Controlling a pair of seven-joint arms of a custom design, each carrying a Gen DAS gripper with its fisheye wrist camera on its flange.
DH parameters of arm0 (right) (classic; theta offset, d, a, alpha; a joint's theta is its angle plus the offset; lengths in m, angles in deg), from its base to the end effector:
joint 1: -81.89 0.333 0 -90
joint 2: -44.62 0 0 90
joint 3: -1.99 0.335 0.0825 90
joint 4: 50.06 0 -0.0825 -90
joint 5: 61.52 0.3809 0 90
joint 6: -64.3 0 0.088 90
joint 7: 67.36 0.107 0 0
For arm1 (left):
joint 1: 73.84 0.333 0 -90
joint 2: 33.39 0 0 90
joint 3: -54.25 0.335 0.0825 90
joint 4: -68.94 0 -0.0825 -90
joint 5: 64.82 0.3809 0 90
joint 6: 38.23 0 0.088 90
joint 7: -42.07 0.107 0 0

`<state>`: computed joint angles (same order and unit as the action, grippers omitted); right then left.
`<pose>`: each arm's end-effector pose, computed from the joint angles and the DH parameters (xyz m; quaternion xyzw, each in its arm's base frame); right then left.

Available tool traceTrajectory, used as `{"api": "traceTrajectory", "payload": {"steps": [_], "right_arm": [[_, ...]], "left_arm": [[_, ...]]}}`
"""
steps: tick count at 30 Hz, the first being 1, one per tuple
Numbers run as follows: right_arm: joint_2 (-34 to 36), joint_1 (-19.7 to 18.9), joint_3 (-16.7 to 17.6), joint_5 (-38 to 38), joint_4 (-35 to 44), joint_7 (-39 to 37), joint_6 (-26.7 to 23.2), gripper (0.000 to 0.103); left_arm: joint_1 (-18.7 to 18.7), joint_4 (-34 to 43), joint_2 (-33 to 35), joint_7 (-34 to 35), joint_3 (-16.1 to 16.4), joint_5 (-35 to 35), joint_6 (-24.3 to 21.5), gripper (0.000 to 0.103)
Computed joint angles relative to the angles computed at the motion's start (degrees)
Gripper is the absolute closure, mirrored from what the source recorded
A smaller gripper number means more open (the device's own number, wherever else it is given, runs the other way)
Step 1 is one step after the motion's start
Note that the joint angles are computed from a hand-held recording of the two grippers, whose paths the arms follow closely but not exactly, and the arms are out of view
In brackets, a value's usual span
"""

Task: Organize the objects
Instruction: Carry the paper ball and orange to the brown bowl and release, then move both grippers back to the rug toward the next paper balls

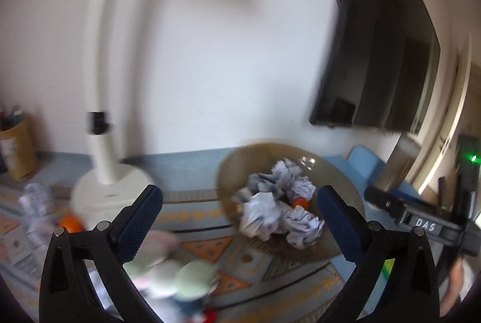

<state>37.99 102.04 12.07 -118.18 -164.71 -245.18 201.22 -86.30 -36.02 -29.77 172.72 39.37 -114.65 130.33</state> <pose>0.4865 0.2802 0.5876 -0.4548 0.7611 -0.3323 0.3216 0.5754 -0.2360 0.6202 -0.4630 0.7073 -0.5040 0.1772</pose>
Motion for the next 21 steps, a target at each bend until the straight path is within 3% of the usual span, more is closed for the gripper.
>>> {"api": "traceTrajectory", "payload": {"steps": [2,4,5,7,11,13,15,18,21], "right_arm": [[0.1,0.9,0.9,-0.1,0.5,-0.1,0.8,0.020],[0.2,1.9,1.7,-0.8,0.9,0.6,2.2,0.017],[0.7,2.5,2.1,-1.0,1.6,0.6,3.1,0.014],[2.5,4.1,3.1,-1.7,3.6,0.6,3.4,0.013],[5.7,7.2,3.3,-2.3,6.1,1.3,5.9,0.011],[8.0,8.6,2.9,-1.7,7.4,2.2,7.0,0.008],[11.2,10.4,2.3,-2.5,8.4,5.8,8.9,0.007],[17.3,12.9,1.3,1.3,11.3,3.7,9.1,0.007],[21.3,15.7,0.2,3.4,14.7,-0.9,5.7,0.007]], "left_arm": [[1.0,-4.0,-4.2,3.7,0.9,-4.7,1.7,0.001],[0.7,-9.2,-8.6,6.6,2.8,-8.3,7.0,0.001],[0.7,-11.9,-10.5,5.6,3.6,-8.3,11.1,0.001],[6.0,-18.2,-14.6,-2.9,1.7,-1.7,16.2,0.001],[9.6,-24.6,-18.6,-5.9,4.2,3.2,15.3,0.001],[17.1,-27.4,-18.7,-11.2,-0.1,8.8,15.0,0.001],[20.8,-29.0,-17.5,-15.1,-1.5,12.1,13.3,0.001],[17.7,-29.4,-15.2,-15.7,2.9,11.5,10.3,0.001],[16.0,-31.1,-14.1,-17.6,4.0,13.3,13.3,0.001]]}}
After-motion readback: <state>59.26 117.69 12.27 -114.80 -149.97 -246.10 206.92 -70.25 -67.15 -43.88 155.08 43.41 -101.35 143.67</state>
